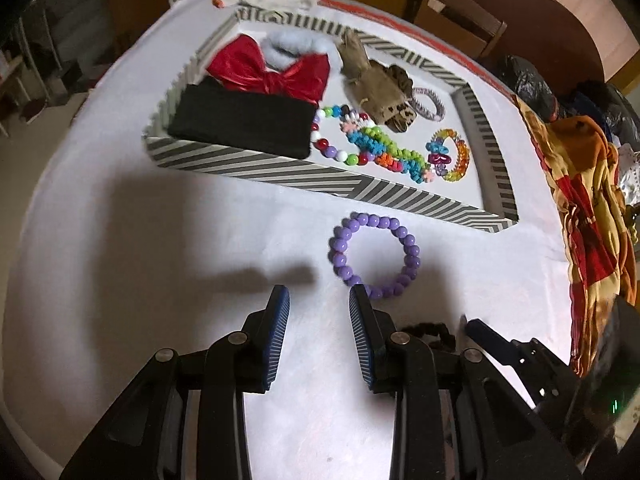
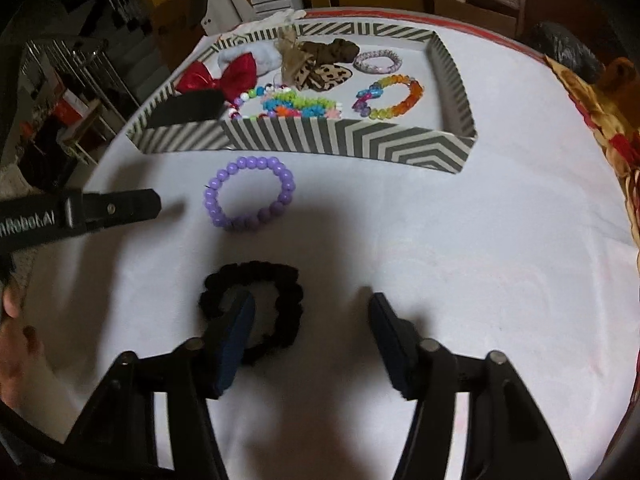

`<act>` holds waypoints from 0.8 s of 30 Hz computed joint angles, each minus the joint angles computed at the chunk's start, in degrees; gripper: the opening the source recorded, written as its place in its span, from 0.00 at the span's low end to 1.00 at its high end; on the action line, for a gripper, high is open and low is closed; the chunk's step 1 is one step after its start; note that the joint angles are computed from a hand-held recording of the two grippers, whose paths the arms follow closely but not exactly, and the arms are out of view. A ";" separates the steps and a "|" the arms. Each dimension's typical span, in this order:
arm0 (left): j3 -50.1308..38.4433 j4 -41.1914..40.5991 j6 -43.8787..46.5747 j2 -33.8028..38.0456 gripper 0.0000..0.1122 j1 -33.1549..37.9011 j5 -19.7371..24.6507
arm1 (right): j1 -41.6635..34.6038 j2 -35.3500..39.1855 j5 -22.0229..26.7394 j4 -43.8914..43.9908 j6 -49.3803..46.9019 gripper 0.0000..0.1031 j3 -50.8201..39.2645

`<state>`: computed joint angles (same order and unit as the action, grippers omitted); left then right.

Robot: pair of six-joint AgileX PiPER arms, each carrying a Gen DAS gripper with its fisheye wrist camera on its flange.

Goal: Organize jewelry
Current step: 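Grasp the black scrunchie with the right tool while the left tool grasps the purple bead bracelet, then carry the black scrunchie and purple bracelet into the tray, open both tools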

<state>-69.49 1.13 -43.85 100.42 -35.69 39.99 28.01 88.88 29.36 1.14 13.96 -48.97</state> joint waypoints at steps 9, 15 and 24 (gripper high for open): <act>-8.93 3.51 2.44 8.56 0.26 -0.62 2.21 | -6.90 -1.66 1.27 4.26 -5.74 0.10 0.66; -10.90 10.09 0.82 10.49 0.23 -3.41 3.02 | -10.73 -1.79 0.47 13.39 -13.11 0.11 1.62; -8.22 0.19 11.56 5.72 0.04 -0.36 1.98 | -11.80 -4.03 -0.58 16.08 -14.58 0.07 2.02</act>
